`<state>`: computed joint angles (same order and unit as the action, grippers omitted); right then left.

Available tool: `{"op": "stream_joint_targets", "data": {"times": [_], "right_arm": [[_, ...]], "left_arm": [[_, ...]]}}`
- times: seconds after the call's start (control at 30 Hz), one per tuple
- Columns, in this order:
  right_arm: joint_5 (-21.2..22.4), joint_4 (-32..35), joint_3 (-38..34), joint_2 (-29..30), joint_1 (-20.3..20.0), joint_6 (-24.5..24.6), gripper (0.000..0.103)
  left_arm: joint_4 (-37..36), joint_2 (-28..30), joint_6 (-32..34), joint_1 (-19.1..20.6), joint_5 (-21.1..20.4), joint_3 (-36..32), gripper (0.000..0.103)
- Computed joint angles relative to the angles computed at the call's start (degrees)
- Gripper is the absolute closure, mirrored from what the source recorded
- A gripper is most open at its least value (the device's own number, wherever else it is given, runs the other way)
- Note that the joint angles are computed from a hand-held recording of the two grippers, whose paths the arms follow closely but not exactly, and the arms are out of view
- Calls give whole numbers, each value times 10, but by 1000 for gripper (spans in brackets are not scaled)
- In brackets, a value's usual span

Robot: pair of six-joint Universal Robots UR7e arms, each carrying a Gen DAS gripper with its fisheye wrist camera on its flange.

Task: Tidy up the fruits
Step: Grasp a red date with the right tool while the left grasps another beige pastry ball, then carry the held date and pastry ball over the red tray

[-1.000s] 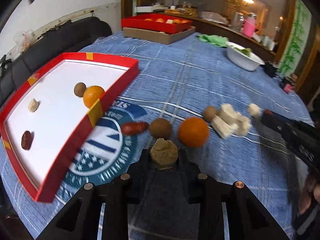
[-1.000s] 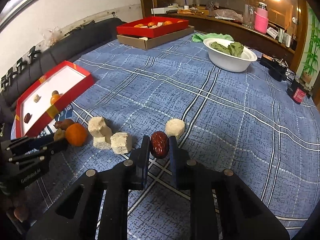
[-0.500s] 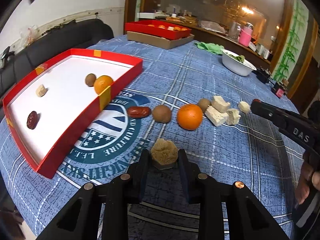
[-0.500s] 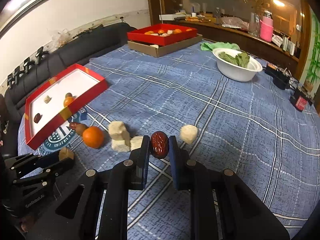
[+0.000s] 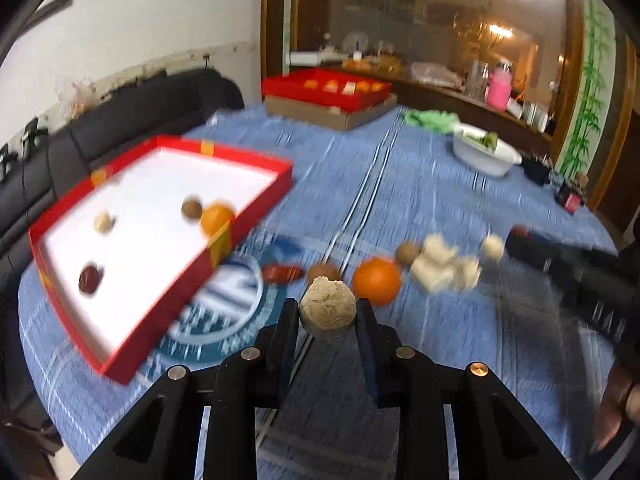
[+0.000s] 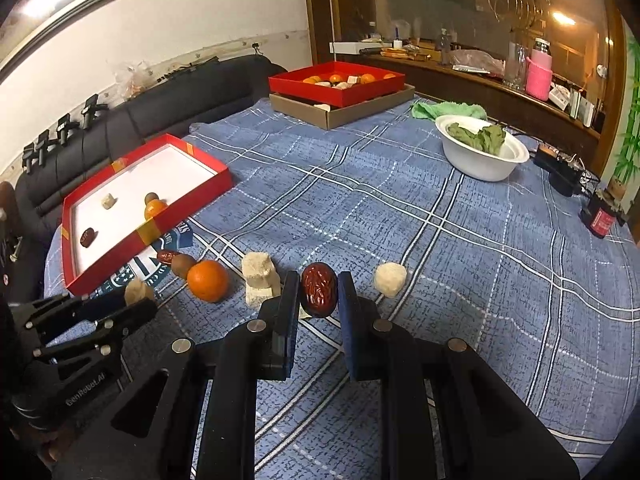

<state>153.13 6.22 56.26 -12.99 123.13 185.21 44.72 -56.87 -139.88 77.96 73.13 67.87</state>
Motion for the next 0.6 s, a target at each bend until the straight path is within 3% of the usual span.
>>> {"op": "stream_joint_targets", "data": {"times": [0.3,0.6], "right_arm": [[-2,-15,8,-5,3,-11,86],[-3,-4,0,0,2,-7,86]], "left_arm": [[-23,13,-26,-7,-5,-11,75],[-16,1,-32,1,14,-18,75]]}}
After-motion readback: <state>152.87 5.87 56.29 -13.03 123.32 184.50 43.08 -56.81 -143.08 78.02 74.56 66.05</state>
